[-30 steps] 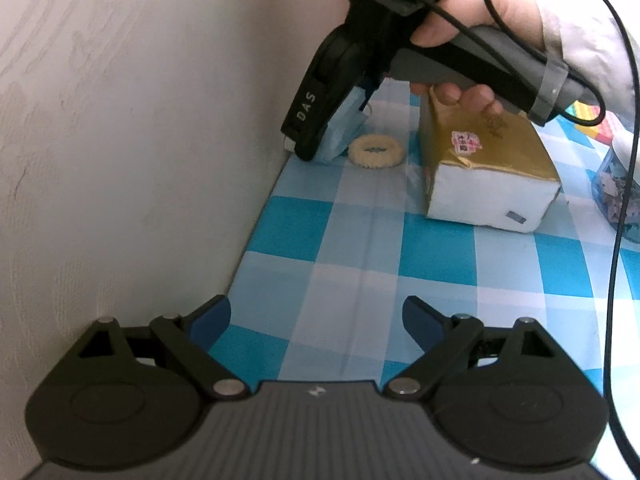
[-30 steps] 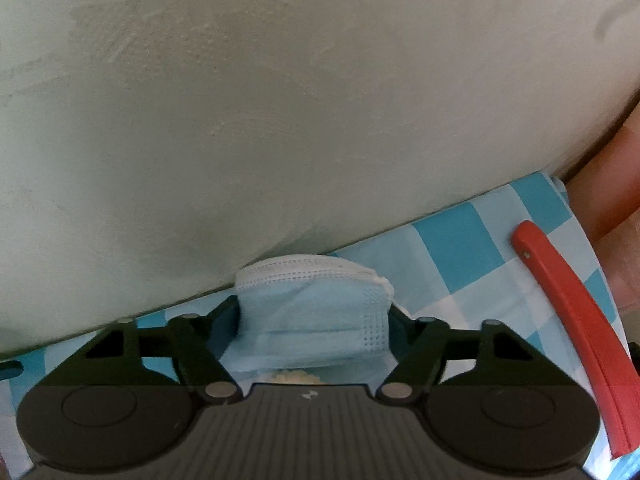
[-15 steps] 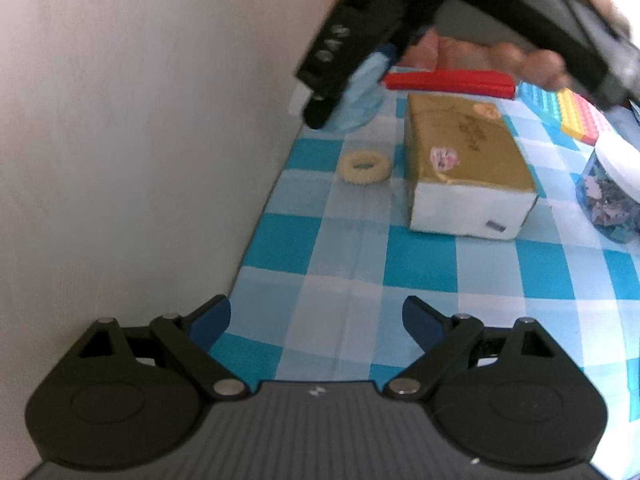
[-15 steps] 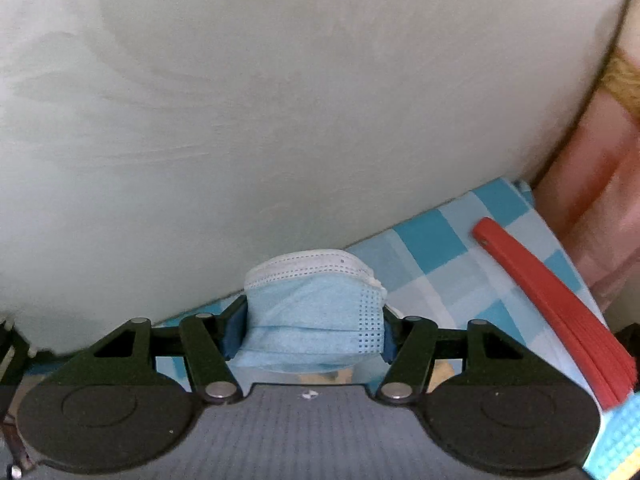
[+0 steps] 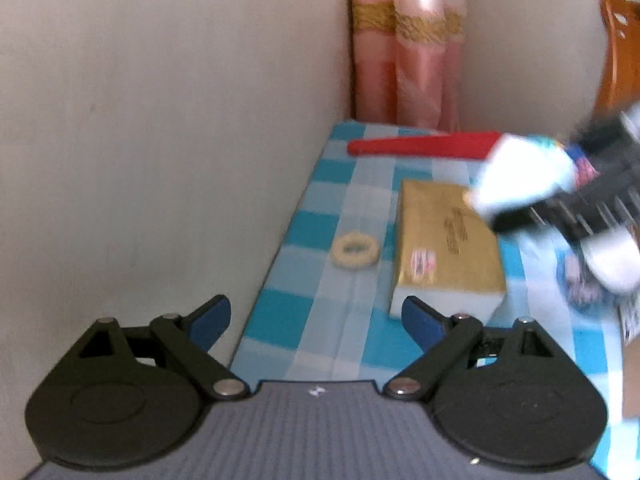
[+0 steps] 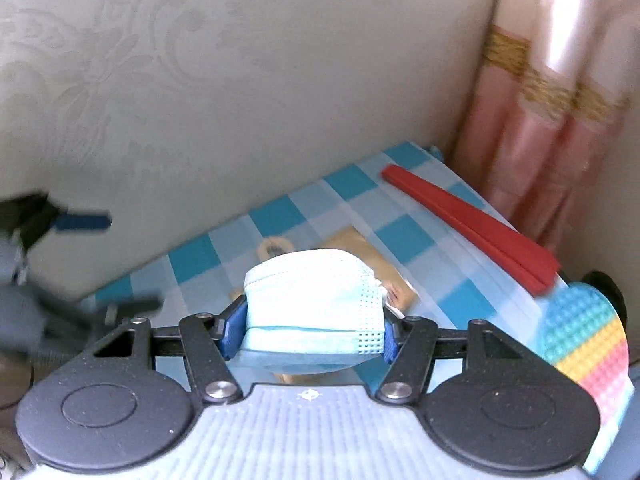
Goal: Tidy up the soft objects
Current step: 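Lift the mask with the right gripper while the left gripper moves to the cream hair tie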
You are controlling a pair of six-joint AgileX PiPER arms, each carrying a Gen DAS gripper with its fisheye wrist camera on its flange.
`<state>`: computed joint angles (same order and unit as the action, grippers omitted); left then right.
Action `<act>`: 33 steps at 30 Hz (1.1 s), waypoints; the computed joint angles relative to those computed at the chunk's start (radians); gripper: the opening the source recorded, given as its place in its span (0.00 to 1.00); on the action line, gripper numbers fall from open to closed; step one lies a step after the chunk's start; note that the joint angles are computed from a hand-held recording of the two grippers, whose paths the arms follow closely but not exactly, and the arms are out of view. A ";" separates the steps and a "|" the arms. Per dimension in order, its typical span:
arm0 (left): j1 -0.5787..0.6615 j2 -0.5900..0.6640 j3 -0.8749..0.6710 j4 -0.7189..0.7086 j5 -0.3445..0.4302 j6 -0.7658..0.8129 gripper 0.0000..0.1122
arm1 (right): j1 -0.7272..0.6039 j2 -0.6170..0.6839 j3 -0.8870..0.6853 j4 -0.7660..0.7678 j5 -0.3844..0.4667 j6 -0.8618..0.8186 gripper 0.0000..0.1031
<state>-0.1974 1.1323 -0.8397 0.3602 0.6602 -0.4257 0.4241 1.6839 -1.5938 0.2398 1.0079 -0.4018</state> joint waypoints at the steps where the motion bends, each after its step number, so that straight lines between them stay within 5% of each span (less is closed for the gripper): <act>1: -0.007 0.022 -0.026 0.008 0.012 -0.031 0.82 | -0.013 -0.032 0.049 0.005 -0.020 -0.012 0.65; 7: 0.014 0.181 -0.191 -0.022 0.028 -0.100 0.77 | -0.076 -0.184 0.255 0.071 -0.060 -0.089 0.65; 12: 0.043 0.350 -0.339 -0.130 0.102 -0.102 0.59 | -0.107 -0.255 0.362 0.117 -0.081 -0.158 0.65; 33: 0.087 0.646 -0.491 -0.218 0.065 -0.233 0.54 | -0.170 -0.245 0.426 0.209 -0.103 -0.253 0.65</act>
<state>-0.1101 1.7787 -1.3304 0.1425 0.7250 -0.6585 0.2538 1.4390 -1.1676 0.4490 0.9053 -0.6551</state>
